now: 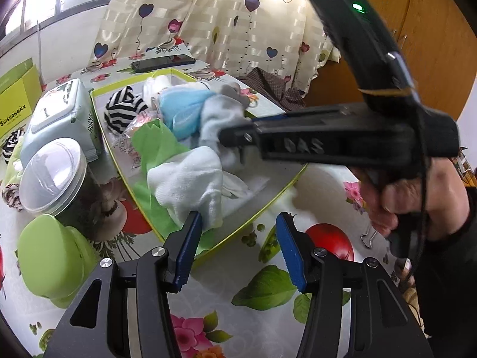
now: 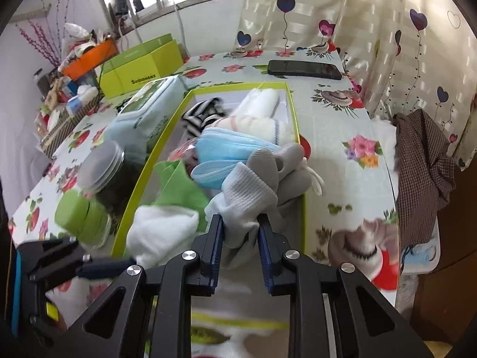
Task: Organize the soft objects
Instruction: 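Press the dropped items down in the box with both open grippers, then withdraw both grippers and move the left gripper to the rolled green towel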
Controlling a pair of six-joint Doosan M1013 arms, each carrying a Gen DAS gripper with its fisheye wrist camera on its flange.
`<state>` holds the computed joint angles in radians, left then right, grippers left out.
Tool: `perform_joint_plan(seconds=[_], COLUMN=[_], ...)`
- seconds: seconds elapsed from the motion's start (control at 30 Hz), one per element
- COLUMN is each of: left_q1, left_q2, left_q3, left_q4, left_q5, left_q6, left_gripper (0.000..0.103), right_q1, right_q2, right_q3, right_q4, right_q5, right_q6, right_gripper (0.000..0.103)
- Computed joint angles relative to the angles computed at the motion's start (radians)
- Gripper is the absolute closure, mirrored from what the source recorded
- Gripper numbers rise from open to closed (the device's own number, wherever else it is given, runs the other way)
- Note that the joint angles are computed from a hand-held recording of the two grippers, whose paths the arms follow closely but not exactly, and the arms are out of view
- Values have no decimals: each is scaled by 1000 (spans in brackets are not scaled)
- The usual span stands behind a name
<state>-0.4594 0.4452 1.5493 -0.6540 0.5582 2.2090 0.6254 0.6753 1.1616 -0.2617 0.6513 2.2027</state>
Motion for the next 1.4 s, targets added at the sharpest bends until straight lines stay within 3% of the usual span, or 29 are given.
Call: perform_joint_plan(seconds=[0.27,0.33,0.4,0.47,0.67,1.13,1.33,1.4], left_q1=[7,9,13,16,25,54,81,89], left_q2=[8,9,8,6,-1,-63,-97,-105], left_q3=[-8,-10,-10,-9,-2,53,74,82], left_q4=[-44,-52,-66,-70,-83,-215,-276,-288], left_q5=[25,32,41,46,46,-19,-72,-89], left_q6=[44,47,53,52,46,133,171,177], left_gripper=[50,50,50,50,50,50,50,50], right_q1=[-16,-20,-17,-10,1,36,44,45], right_q2=[50,54,47,29,-18,-42,-55,-36], right_q3=[-84,-89,-77,-46,44,65,71,43], right_q4=[38,82,95,98,109,72,109,139], right_q5=[29,26,21,1,-21,102,7,12], right_q6=[-48,-80,-101,-115,-115,-72,-89,-128], right_gripper=[82,78,64,61,61,61,61,63])
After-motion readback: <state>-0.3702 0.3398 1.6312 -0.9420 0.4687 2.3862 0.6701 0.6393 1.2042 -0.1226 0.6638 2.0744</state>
